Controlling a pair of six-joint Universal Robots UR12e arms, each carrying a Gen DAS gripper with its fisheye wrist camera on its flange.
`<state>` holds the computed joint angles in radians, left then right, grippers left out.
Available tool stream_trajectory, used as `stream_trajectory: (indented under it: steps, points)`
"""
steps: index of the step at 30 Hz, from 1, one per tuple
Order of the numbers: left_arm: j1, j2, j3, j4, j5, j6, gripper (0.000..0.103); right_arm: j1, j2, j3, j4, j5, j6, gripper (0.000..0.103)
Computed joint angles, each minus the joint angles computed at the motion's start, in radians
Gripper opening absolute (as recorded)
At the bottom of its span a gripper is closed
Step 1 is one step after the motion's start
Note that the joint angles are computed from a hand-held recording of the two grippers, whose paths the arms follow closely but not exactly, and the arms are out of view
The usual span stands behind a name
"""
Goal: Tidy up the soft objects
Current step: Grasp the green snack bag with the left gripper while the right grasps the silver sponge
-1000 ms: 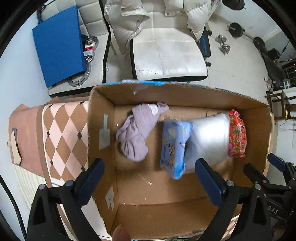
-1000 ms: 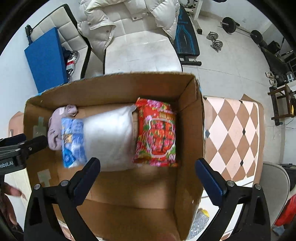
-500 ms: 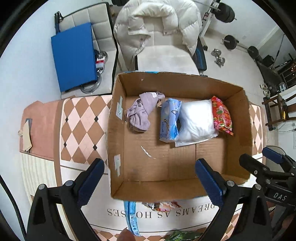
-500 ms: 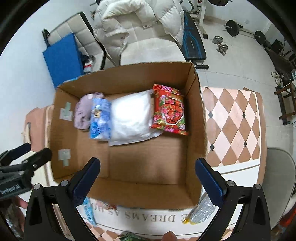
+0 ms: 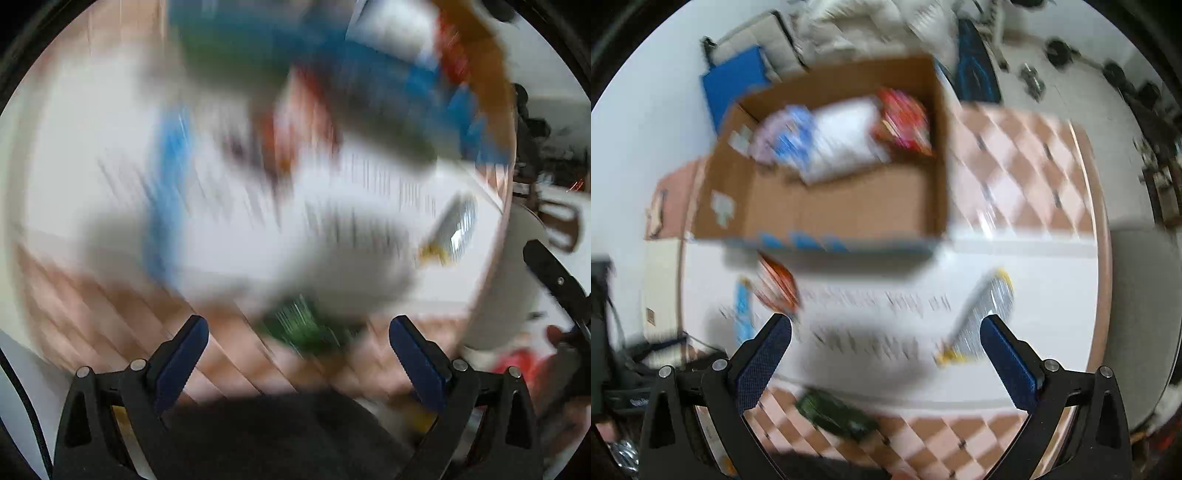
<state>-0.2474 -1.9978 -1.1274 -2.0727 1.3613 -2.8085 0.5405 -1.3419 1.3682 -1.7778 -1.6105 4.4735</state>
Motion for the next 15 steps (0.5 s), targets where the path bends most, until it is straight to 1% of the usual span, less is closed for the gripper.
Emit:
stream_trajectory:
  steps: [1, 3, 4, 6, 9, 10, 11, 12, 13, 14, 15]
  points:
    - [0.003, 0.005, -0.037, -0.042, -0.009, -0.03, 0.1, 0.002, -0.012, 0.025, -0.005, 0.019, 0.015, 0.103]
    - [0.004, 0.013, -0.088, -0.072, -0.029, -0.059, 0.1, 0.009, -0.043, 0.097, -0.027, 0.07, 0.069, 0.103]
    - [0.002, 0.017, -0.112, -0.076, -0.035, -0.08, 0.1, 0.01, -0.057, 0.13, -0.035, 0.094, 0.093, 0.103]
    - [0.0, 0.022, -0.151, -0.078, -0.067, -0.123, 0.1, 0.016, -0.077, 0.175, -0.052, 0.114, 0.139, 0.103]
    - [-0.011, 0.02, -0.182, -0.064, -0.099, -0.173, 0.1, 0.027, -0.097, 0.215, -0.058, 0.113, 0.181, 0.103]
    - [-0.018, 0.021, -0.192, -0.05, -0.093, -0.188, 0.097, 0.027, -0.102, 0.224, -0.061, 0.114, 0.188, 0.103]
    - [-0.028, 0.024, -0.204, -0.023, -0.082, -0.208, 0.086, 0.027, -0.107, 0.235, -0.068, 0.113, 0.196, 0.103]
    - [-0.035, 0.024, -0.206, -0.013, -0.073, -0.22, 0.08, 0.025, -0.113, 0.247, -0.078, 0.108, 0.208, 0.103]
    - [-0.045, 0.025, -0.208, 0.0, -0.063, -0.23, 0.069, 0.022, -0.117, 0.256, -0.083, 0.105, 0.213, 0.103]
    - [-0.052, 0.027, -0.211, 0.015, -0.055, -0.223, 0.06, 0.016, -0.121, 0.267, -0.092, 0.093, 0.221, 0.103]
    - [-0.058, 0.035, -0.223, 0.039, -0.035, -0.208, 0.055, 0.011, -0.121, 0.27, -0.092, 0.085, 0.224, 0.103]
